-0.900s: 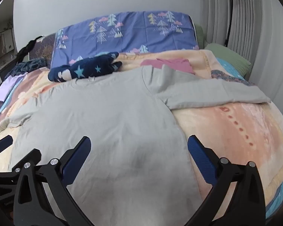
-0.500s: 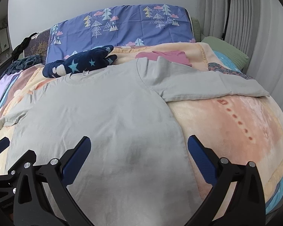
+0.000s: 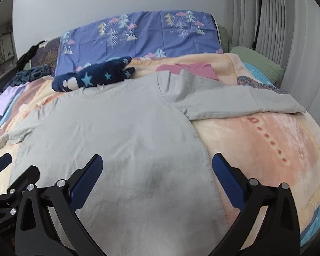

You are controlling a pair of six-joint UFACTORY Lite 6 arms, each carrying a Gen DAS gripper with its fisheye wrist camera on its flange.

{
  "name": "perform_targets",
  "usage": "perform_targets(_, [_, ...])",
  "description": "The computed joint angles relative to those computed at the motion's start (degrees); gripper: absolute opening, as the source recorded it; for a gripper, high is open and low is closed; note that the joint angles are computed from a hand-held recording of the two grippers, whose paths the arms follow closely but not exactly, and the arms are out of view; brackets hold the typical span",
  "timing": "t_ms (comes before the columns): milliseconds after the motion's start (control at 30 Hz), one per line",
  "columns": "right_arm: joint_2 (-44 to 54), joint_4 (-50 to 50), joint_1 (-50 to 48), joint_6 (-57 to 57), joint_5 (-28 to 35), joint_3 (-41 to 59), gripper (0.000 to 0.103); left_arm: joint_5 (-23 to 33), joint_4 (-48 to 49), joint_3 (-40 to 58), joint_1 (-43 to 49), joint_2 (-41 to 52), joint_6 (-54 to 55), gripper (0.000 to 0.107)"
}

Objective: Fold small clothes

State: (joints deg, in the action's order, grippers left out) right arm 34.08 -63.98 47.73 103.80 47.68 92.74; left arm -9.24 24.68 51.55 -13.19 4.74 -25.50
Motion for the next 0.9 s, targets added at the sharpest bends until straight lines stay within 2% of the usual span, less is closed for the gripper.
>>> perform_targets(33, [-0.2, -1.5, 0.4, 0.9, 0.5, -0.2, 0.102, 0.5, 1.1, -0.1, 0.1, -0.1, -0.8, 0.101])
perform_targets(100, [-0.3, -4.1, 1.5, 1.4, 2.2, -0.2, 0.102, -2.9, -1.8, -2.1, 0.6, -1.3, 2.2, 0.101])
perform_targets(167, [-0.4, -5.1, 1.8, 0.9, 2.3, -0.2, 0.102, -3.3, -4.9, -2.4, 0.3, -1.7, 5.4, 0.101])
perform_targets(300, [-1.2, -4.6, 1.3, 0.5, -1.0, -1.2, 0.102, -1.7, -3.7, -1.2, 0.2, -1.3, 3.9, 0.101])
perform_targets(400, [-1.3, -6.8, 2.2, 2.8, 0.9, -1.7, 0.102, -1.0, -2.5, -0.9, 0.4, -1.0, 2.3, 0.101])
perform_targets(467, [-1.6, -8.4, 2.7, 4.2, 2.1, -2.1, 0.102, 0.3, -4.9, -0.3, 0.3, -0.9, 5.3, 0.101])
perform_targets(567, [-2.3, -9.9, 3.1, 6.0, 2.7, -2.8, 0.102, 1.7, 1.2, 0.4, 0.4, -0.9, -0.3, 0.101])
perform_targets(667, [-2.4, -10.5, 3.1, 6.7, 2.7, -2.9, 0.102, 2.3, 2.8, 0.5, 0.4, -1.2, -2.1, 0.101])
perform_targets(767, [-2.2, -9.4, 2.8, 5.7, 2.0, -2.4, 0.102, 3.1, 12.8, 1.4, 0.6, -0.6, -12.0, 0.101])
perform_targets(900, [-1.8, -5.9, 2.0, 3.2, 0.3, -1.5, 0.102, 1.8, 14.0, 0.4, 0.9, -1.0, -12.2, 0.101])
